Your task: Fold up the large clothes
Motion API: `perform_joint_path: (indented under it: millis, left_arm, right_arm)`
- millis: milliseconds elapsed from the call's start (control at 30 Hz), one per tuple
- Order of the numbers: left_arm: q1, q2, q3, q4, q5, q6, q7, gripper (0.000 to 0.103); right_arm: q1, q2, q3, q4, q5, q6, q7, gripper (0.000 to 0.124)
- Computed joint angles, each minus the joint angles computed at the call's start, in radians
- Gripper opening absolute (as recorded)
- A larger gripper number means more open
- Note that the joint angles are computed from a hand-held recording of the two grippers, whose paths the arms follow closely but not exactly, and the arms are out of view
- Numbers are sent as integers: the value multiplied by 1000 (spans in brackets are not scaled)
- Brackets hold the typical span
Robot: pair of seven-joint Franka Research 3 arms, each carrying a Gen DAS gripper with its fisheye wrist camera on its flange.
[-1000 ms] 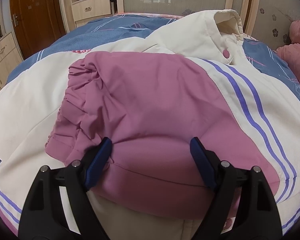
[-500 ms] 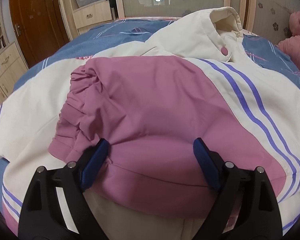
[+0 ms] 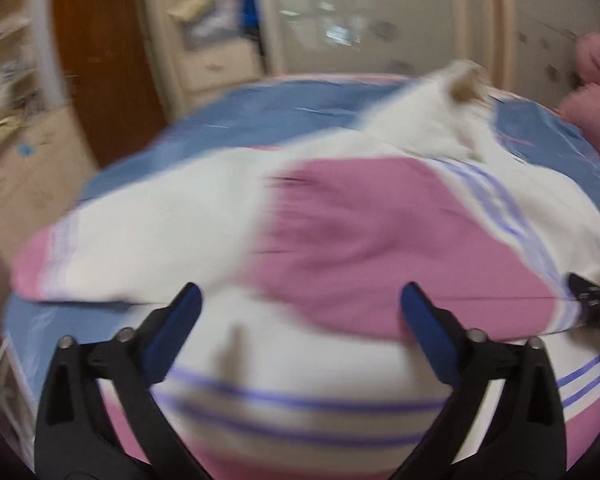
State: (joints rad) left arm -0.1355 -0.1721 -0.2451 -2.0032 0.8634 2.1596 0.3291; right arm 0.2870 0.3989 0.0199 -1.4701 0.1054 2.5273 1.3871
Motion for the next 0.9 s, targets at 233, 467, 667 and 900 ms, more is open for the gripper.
perform_joint_path:
  millis: [233, 467, 667, 900]
  left_arm:
    - [157, -376, 188, -358, -196, 113, -99, 101]
    - [154, -389, 522, -515, -542, 544, 96, 101]
    - [146, -357, 599, -559, -690, 792, 96, 11]
    - [264, -348, 360, -480, -715, 920, 146, 10]
  right_arm:
    - [-2, -36, 8, -60, 17, 43, -8, 102]
    - [-16, -49, 22, -101, 66, 105, -39, 102]
    - [-34, -49, 38, -103, 130, 111, -78, 102]
    - [-27, -47, 29, -96, 130, 101, -77, 102]
